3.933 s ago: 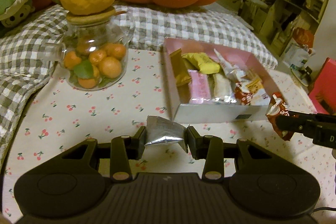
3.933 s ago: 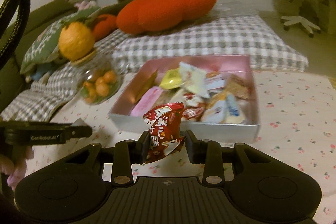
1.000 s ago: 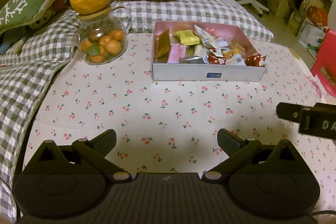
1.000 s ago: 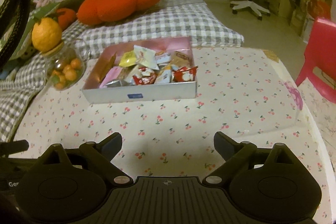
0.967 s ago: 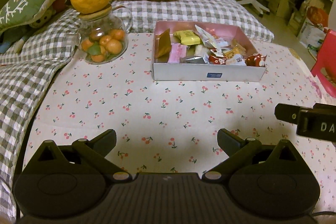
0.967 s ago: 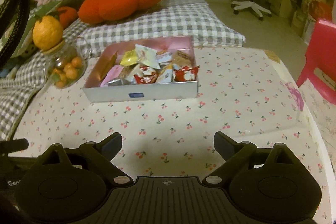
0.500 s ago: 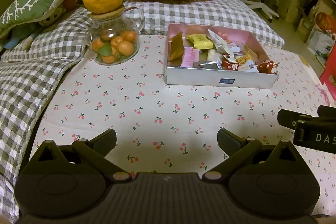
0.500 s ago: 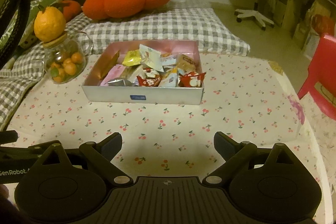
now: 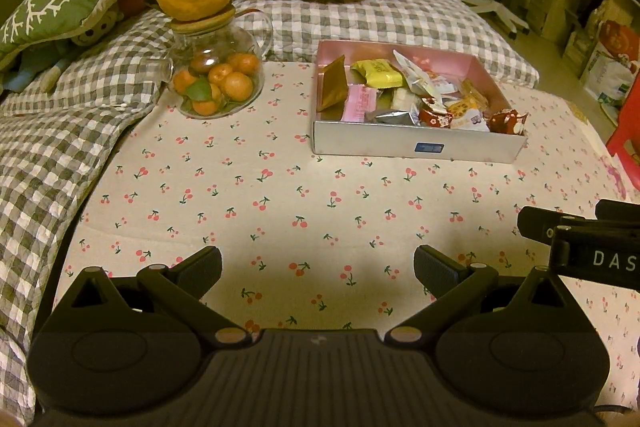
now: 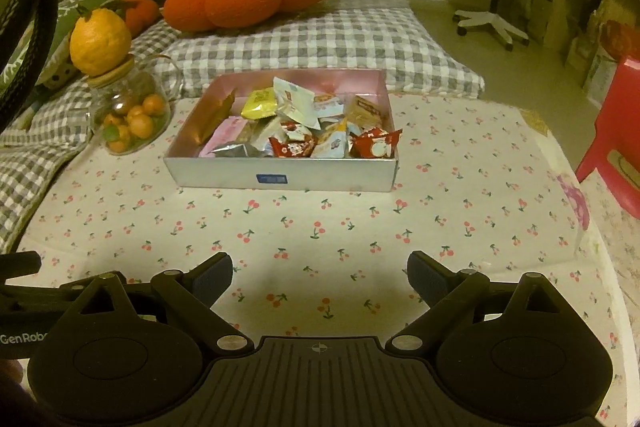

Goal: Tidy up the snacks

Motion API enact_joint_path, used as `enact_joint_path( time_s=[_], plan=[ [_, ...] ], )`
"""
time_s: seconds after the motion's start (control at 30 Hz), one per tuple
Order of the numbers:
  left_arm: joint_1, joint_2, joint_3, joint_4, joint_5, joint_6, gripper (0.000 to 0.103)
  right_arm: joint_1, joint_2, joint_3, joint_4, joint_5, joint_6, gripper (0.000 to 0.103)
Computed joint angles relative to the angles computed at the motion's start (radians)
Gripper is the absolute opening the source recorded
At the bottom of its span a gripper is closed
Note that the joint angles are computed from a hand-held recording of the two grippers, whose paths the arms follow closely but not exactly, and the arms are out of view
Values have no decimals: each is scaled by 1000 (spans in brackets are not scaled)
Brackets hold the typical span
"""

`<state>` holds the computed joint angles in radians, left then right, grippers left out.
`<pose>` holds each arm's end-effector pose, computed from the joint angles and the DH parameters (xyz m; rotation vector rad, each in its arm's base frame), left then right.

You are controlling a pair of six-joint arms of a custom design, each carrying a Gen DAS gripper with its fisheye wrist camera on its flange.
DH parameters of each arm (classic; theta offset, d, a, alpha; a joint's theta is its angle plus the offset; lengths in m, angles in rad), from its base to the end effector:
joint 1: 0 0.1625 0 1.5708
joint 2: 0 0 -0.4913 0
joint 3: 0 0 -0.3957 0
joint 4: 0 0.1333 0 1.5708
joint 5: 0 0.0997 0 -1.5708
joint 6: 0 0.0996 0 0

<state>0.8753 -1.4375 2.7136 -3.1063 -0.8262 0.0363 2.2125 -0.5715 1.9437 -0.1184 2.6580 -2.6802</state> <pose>-0.0351 -0.3554 0.2256 0.7598 2.3316 -0.6118 0.2822 -0.3022 -0.0348 -0.0134 -2.1843 0.9845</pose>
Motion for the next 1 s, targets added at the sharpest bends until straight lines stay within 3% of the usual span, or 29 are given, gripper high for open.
enact_joint_path(
  time_s=[1.0],
  plan=[
    [-2,-8,0,17,-2,-6,103,-2,4,-3,5,-1,3,96]
  ],
)
